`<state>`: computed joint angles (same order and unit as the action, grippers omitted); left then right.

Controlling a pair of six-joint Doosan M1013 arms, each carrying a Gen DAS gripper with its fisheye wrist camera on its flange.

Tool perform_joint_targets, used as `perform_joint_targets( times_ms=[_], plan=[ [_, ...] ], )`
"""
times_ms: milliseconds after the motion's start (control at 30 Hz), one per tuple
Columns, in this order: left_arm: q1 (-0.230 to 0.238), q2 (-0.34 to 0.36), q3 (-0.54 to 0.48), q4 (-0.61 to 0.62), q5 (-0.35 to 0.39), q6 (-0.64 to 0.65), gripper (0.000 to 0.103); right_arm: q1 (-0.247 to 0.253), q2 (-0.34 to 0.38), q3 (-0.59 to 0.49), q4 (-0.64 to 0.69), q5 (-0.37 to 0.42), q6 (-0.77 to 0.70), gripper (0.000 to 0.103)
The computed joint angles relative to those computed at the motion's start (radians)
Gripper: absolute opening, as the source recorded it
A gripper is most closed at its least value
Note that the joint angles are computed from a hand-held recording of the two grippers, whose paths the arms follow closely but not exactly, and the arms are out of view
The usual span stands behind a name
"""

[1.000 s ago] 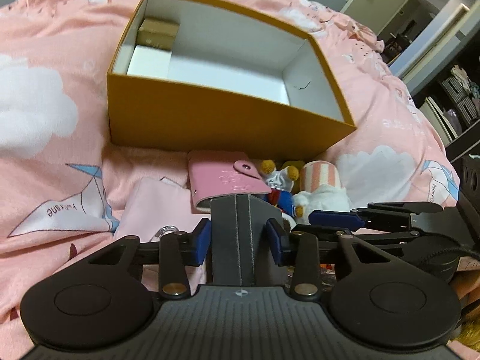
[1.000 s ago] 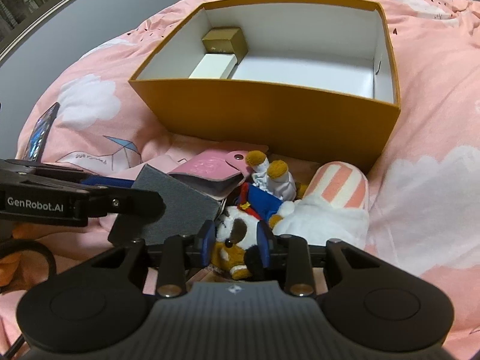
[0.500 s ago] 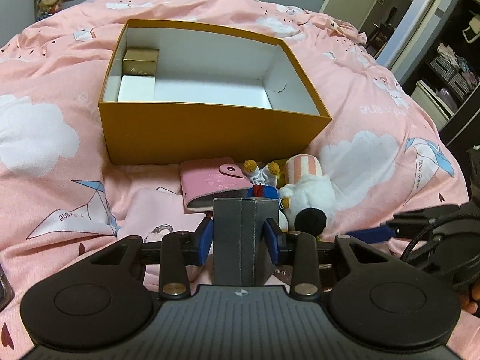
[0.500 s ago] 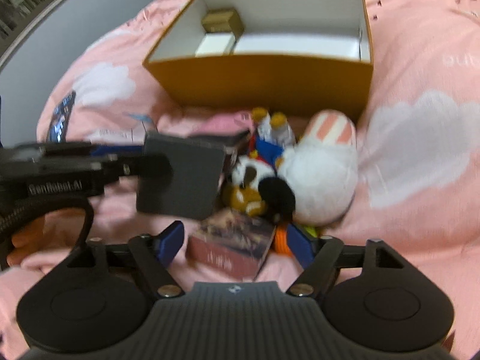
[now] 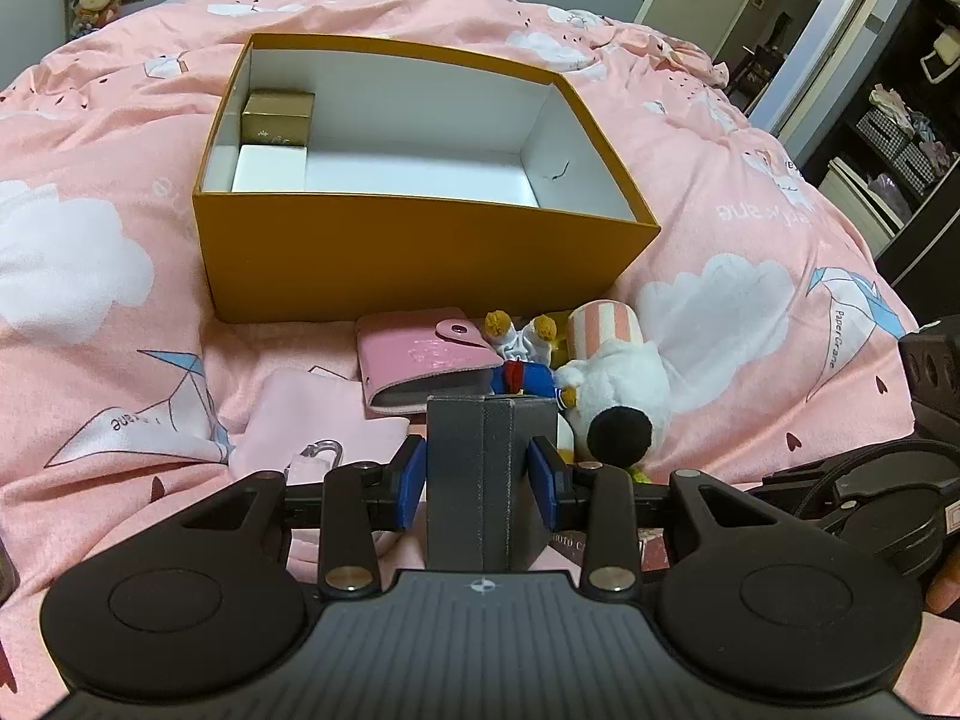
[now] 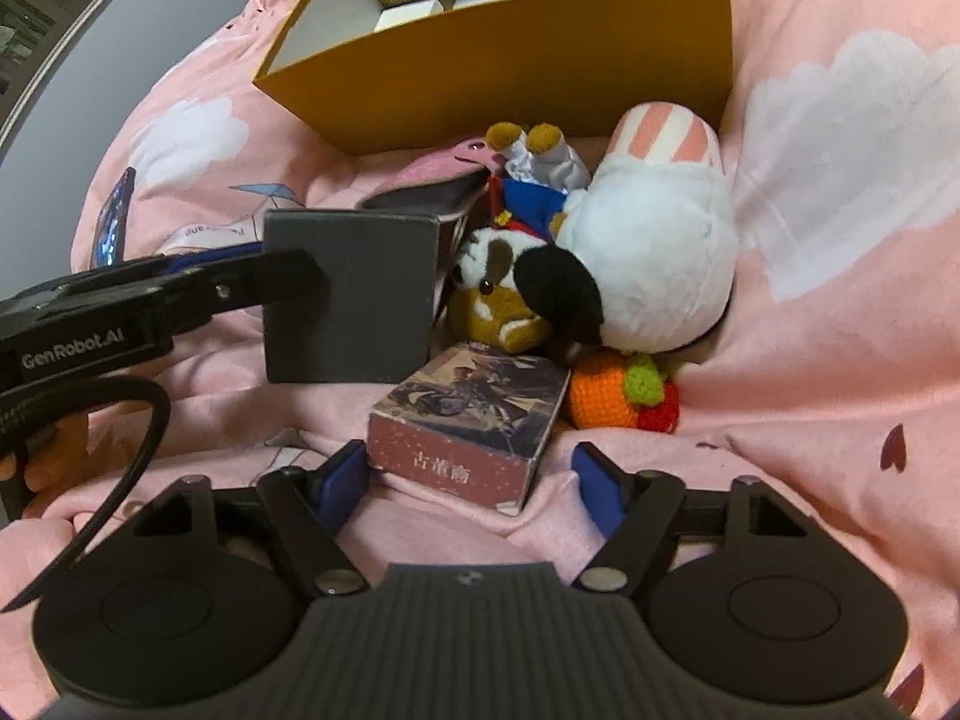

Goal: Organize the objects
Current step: 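Grasp the illustrated card box with the right tool, then carry the gray case with the left tool while the right tool carries the card box into the orange box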

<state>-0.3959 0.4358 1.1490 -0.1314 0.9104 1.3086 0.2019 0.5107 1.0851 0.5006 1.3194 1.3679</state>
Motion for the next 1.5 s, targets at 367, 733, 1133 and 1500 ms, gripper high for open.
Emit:
perform_joint_targets(
  times_ms=[367, 733, 1133, 1500],
  plan=[
    [0.000, 0.005, -0.005, 0.006, -0.005, -0.011, 0.042, 0.007, -0.008, -0.012, -0.009, -0.105, -0.046, 0.063],
    [0.006, 0.019, -0.018, 0.027, 0.012, -0.047, 0.041, 0.037, 0.038, -0.062, -0.050, -0.189, -0.094, 0.063],
    [0.011, 0.017, -0.013, 0.014, 0.003, -0.050, 0.041, 0.029, 0.028, -0.046, -0.016, -0.200, -0.087, 0.066],
    [0.012, 0.013, -0.004, 0.011, -0.006, -0.049, 0.041, 0.036, -0.003, 0.006, -0.059, -0.213, -0.125, 0.073]
  ],
)
